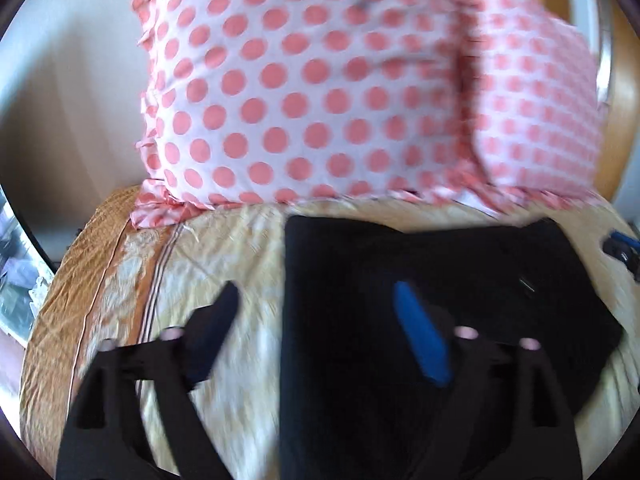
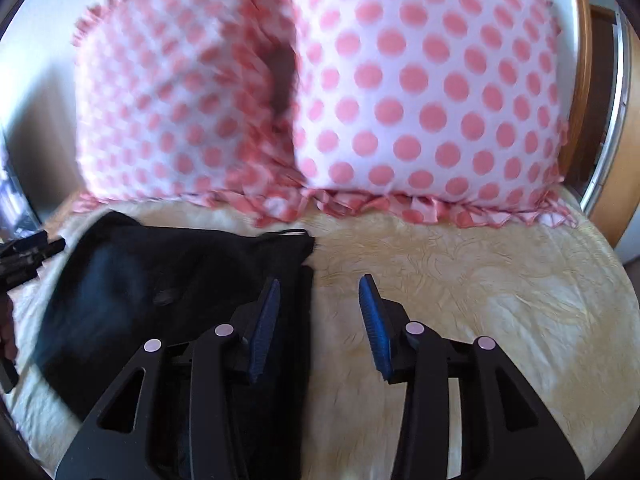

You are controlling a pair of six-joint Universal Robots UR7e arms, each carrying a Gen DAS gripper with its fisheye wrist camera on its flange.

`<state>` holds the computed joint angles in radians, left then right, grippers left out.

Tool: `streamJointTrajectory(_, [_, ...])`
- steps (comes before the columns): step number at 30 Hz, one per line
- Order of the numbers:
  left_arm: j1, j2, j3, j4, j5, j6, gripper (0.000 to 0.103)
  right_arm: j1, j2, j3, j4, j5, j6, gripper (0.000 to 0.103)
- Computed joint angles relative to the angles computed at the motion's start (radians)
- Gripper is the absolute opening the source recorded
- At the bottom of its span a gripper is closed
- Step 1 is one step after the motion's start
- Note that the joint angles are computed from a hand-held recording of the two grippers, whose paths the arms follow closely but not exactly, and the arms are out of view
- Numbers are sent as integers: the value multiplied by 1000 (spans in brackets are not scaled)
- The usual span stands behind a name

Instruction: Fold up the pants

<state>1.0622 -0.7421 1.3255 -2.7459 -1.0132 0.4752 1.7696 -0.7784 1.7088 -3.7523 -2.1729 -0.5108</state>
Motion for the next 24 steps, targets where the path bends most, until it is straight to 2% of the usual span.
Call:
streamJointTrajectory(2, [-8,-74,100,27,-48,-27,91,23,10,44,-29,2,-29,55])
streamJointTrajectory(3, [-9,-117,160,47,-95,-45,92,32,21,53,-33,-3,-44,55])
streamJointTrajectory(6, [-16,-169,259,64,-147,-66,93,56,74,44,-9,-34,-81,55])
streamJointTrajectory(8, [-18,-165,285,77,-141,-74,93,69,124,0,-3,-94,-123,55])
streamJointTrajectory(10, [-20,-148,291,111,-107,-94,93,70,163,-46,58,-174,-125,55])
streamJointTrajectory(11, [-20,-138,288,128,-90,-109,93,70,174,-53,57,-187,-126,56])
streamJointTrajectory(14, [-17,-114,285,111,-70,-108,96,65,171,-43,54,-185,-76,57])
streamJointTrajectory(16, [-16,-105,273,121,-77,-126,101,61,175,-46,45,-182,-81,59])
streamJointTrajectory(18, [-13,-102,270,112,-87,-131,101,52,164,-28,35,-147,-56,61])
streamJointTrajectory(19, [-12,-111,277,103,-93,-140,100,46,148,-2,17,-115,-18,61])
streamJointTrajectory(21, [-17,-139,312,55,-84,-151,100,54,143,53,-105,-86,21,62])
streamJointTrajectory(22, [-21,-167,355,-14,-76,-134,100,59,145,71,-154,-83,22,69])
streamJointTrajectory(23, [-24,-192,392,-72,-65,-112,100,69,154,87,-216,-87,20,87])
streamJointTrajectory(24, [-30,-217,442,-158,-36,-83,101,76,164,105,-274,-85,19,93])
